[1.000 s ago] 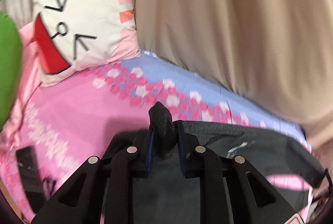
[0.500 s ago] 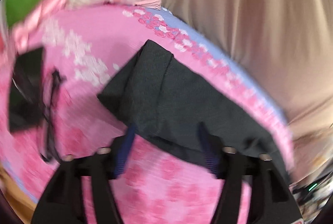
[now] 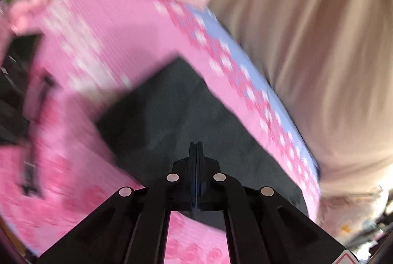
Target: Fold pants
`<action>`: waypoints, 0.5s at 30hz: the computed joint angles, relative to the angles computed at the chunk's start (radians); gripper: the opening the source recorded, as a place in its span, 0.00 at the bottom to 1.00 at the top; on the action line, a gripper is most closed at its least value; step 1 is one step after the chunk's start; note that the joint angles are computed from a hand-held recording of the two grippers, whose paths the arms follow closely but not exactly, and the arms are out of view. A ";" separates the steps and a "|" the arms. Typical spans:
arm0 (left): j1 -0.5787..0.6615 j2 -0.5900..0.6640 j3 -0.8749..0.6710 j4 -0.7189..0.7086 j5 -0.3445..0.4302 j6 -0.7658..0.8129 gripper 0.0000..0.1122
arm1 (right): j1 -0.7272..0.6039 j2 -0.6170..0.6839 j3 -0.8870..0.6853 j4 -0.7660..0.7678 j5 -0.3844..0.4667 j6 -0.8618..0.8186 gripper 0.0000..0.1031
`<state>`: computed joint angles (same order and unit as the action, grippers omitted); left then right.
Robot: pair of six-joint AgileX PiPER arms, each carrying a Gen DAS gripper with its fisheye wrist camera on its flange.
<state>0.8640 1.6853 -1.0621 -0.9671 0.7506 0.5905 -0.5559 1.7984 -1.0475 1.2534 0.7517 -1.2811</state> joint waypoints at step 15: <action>-0.085 0.030 0.044 0.045 0.014 0.059 0.32 | 0.215 0.370 -0.550 -0.312 0.031 0.718 0.41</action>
<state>0.7794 1.7150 -1.0182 -0.9220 0.7642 0.6491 -0.3411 2.1687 -1.5980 0.9415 0.7824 -0.5636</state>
